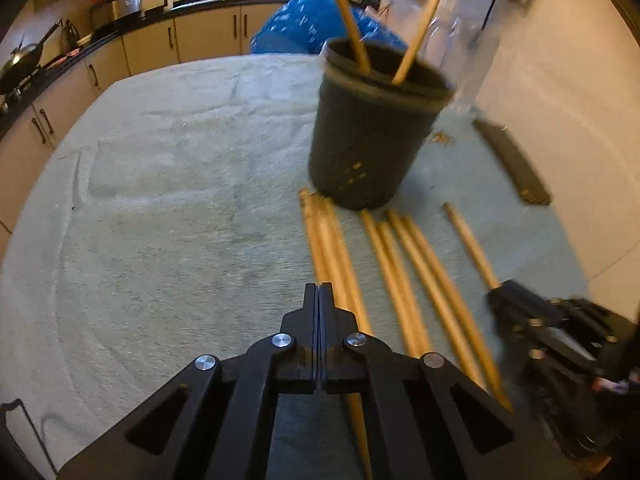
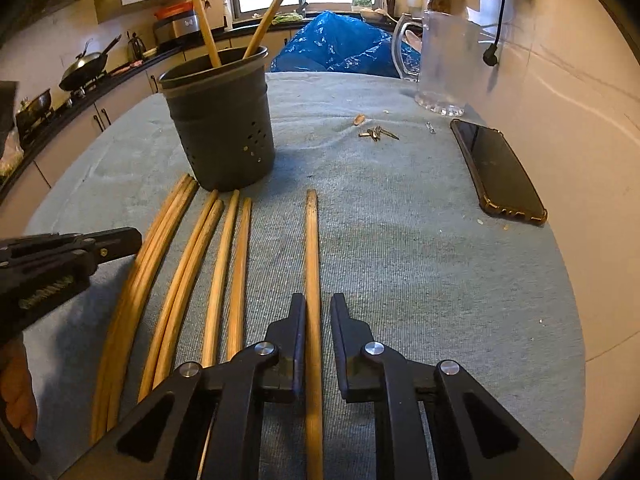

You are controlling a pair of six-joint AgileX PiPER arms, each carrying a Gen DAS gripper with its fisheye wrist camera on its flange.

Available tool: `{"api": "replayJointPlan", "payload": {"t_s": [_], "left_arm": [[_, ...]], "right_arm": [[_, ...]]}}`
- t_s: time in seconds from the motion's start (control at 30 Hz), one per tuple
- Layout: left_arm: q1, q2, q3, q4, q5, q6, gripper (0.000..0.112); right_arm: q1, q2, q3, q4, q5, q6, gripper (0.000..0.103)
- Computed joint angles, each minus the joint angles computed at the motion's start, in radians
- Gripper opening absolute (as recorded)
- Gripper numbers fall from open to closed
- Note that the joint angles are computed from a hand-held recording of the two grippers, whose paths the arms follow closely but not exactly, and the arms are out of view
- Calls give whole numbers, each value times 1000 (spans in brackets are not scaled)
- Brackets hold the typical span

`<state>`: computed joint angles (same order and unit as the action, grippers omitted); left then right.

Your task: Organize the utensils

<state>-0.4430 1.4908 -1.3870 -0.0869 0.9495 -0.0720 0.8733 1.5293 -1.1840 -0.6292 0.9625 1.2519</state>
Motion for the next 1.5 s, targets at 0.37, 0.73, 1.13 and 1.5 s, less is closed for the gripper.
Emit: {"api": "replayJointPlan", "payload": {"t_s": [0.37,0.73,1.13,1.5], "left_arm": [[-161,6,2,237,6,-132,0],[-333,37,-47,564,145,-311,0],[99,-195,210,126,-29,3,0],[55,-93,175,-72,-93,188,11]], "right_arm": [[-6,-33,54,-21,-58,27,13],[-3,49,-59,-1,55,-69,13],[10,-22,21,-14,74,17,13],[32,-50,67,-48,55,96,13]]}}
